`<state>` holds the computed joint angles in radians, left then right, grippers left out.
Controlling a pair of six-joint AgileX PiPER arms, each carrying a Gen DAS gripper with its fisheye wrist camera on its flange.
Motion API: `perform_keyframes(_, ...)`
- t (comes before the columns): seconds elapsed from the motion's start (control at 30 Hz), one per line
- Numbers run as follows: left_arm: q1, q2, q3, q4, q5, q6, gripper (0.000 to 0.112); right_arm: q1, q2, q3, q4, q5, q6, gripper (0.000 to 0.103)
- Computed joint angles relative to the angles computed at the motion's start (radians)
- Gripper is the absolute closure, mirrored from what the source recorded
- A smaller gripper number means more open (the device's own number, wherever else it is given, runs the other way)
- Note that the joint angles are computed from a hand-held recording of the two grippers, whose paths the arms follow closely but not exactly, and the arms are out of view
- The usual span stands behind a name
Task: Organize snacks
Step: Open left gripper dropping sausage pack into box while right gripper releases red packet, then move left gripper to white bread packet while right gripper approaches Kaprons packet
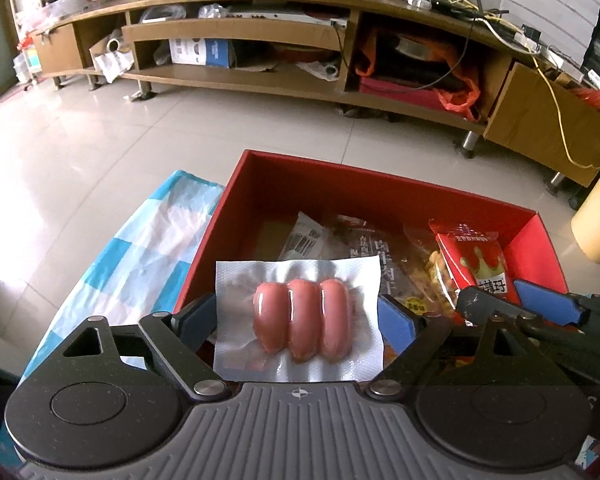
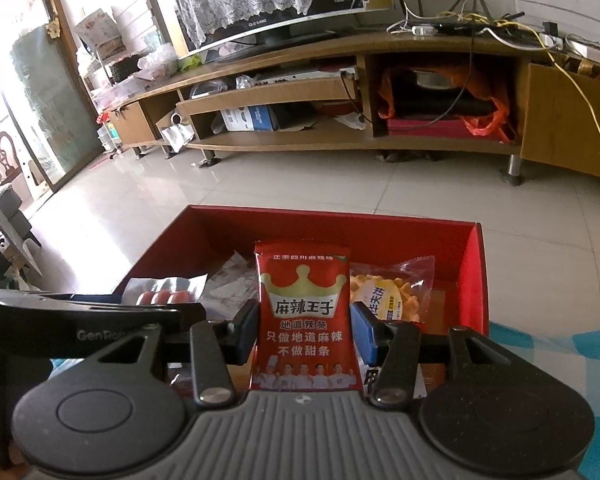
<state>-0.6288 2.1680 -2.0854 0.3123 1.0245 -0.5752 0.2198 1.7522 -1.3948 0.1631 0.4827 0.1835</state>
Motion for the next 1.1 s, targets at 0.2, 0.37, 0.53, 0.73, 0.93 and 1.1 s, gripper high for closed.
perform_keyframes(0.2,0.000,0.013,-0.017,0.004,0.025,-0.006,0.019,0.003,0.019,-0.014,-0.045,0.011,0.040,0.053)
perform_keyframes(0.37,0.001,0.016,-0.024,0.004,0.029,-0.004,0.019,0.008,0.023,-0.019,-0.081,0.011,0.073,0.052)
perform_keyframes(0.53,0.001,0.020,-0.029,0.007,0.034,-0.003,0.017,0.009,0.026,-0.018,-0.106,0.011,0.095,0.052)
perform_keyframes(0.73,0.006,-0.015,0.013,-0.002,0.009,-0.008,0.016,0.008,0.007,-0.010,-0.124,0.008,0.116,0.052)
perform_keyframes(0.93,-0.009,-0.067,0.086,0.016,-0.006,-0.034,0.013,-0.003,-0.060,0.044,-0.146,0.014,0.128,0.050)
perform_keyframes(1.1,-0.022,-0.139,0.180,0.013,-0.033,-0.053,0.012,-0.026,-0.125,0.095,-0.133,0.023,0.124,0.050)
